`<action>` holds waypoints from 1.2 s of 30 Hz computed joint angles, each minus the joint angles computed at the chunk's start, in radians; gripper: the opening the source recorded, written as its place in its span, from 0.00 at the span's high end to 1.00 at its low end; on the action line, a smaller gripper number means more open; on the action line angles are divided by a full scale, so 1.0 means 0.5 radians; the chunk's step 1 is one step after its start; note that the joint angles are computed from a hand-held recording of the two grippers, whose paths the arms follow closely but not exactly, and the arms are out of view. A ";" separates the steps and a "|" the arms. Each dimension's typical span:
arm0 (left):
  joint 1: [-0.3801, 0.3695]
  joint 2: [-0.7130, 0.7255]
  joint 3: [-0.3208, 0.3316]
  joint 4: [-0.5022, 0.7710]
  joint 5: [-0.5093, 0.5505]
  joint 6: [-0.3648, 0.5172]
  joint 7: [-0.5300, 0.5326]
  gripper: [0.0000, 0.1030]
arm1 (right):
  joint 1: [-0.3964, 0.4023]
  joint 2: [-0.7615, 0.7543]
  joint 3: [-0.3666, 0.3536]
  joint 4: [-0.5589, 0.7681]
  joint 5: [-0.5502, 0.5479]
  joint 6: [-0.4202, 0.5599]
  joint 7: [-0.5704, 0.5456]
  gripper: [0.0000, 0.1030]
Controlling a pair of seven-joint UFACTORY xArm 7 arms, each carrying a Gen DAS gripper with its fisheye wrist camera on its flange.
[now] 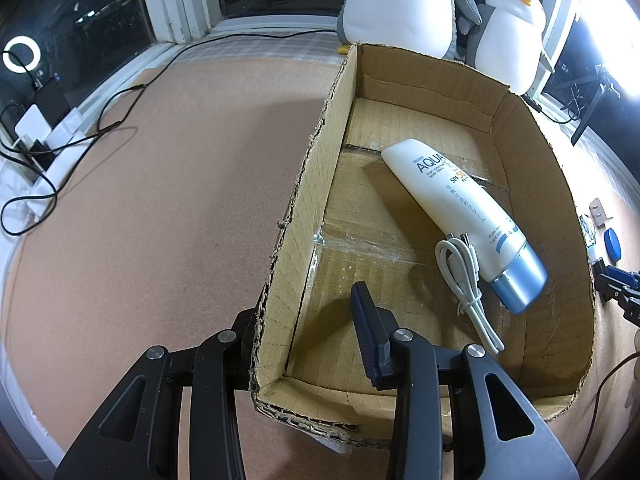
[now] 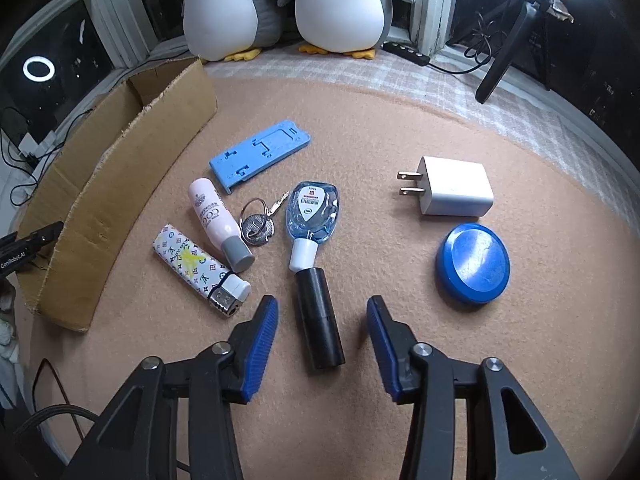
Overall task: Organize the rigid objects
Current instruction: 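Return the right gripper and grasp the black cylinder, then carry the black cylinder into the box and release it with the right gripper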
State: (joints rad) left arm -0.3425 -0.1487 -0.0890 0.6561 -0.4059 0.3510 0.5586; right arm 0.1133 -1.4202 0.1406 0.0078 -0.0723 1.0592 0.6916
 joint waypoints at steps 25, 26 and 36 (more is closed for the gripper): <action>-0.003 -0.002 -0.001 0.003 -0.007 0.003 -0.002 0.66 | 0.057 -0.009 0.099 0.147 -0.033 0.144 0.120 0.86; -0.003 -0.002 -0.001 0.005 -0.008 0.004 -0.002 0.66 | 0.060 0.007 0.110 0.168 -0.037 0.135 0.126 0.86; -0.007 -0.001 0.000 0.006 -0.020 0.004 0.003 0.66 | 0.072 0.466 0.178 0.444 -0.063 -0.294 0.162 0.86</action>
